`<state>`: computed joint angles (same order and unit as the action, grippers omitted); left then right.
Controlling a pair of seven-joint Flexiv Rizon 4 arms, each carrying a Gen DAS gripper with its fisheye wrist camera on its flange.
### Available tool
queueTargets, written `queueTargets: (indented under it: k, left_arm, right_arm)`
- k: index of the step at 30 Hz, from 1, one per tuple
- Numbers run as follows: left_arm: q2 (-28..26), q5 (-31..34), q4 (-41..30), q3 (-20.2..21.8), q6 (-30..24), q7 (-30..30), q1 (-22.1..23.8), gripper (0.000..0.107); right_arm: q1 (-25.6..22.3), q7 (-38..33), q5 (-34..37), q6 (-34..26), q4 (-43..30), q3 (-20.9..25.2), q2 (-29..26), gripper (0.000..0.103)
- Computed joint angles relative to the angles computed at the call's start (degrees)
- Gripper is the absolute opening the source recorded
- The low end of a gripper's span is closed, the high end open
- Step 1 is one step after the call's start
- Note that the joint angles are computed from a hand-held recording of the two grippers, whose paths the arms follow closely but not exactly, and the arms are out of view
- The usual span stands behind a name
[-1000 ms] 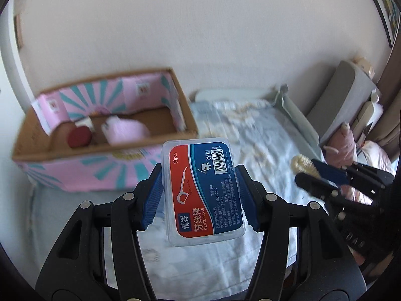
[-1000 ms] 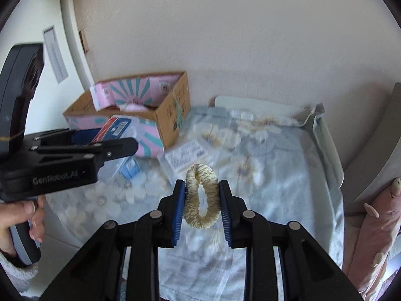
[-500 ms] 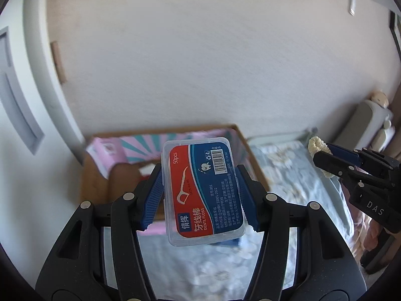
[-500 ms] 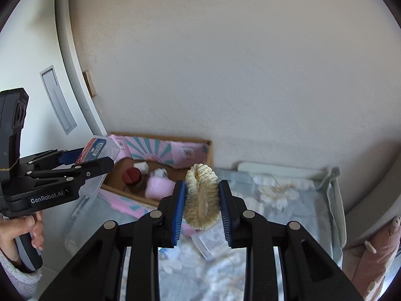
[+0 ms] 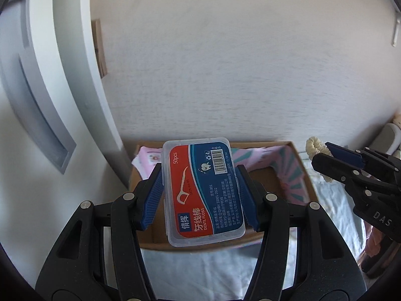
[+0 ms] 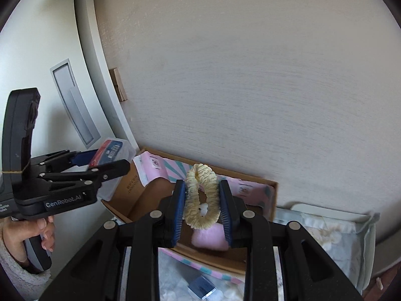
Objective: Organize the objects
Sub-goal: 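Carry the floss pick box and scrunchie over the cardboard box with both tools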
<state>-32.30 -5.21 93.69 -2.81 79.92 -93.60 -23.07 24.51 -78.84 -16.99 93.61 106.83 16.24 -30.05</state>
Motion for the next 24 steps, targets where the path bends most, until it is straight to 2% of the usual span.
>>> queueTargets:
  k: [2,7,15,24]
  left_arm:
    - [-1.5,-0.3,-1.6,-0.2,-1.3,0.7,0.7,0.053]
    - [-5.8,-1.2,-6.2,-1.3,-5.1,3.6,2.3,0.053]
    - [-11.3,-3.5,-11.8,-2.4,-11.2,5.6,3.3,0.053]
    - [-15.1,-3.3,-16.3,-1.8,-17.2,6.2,2.7,0.053]
  right_arm:
    - [0.1,-0.2,-0.3,-2.0,-2.4,0.9,-1.7,0.025]
    - [3.1,-0.3,-1.2,-5.4,-6.2,-1.2,-5.0,0.025]
    - [3.0,-3.8,0.6,-14.3,-13.4,0.9,-10.7,0.025]
    - [5.1,-5.4,3.2,-19.5,-15.6,0.1,-13.4,0.025]
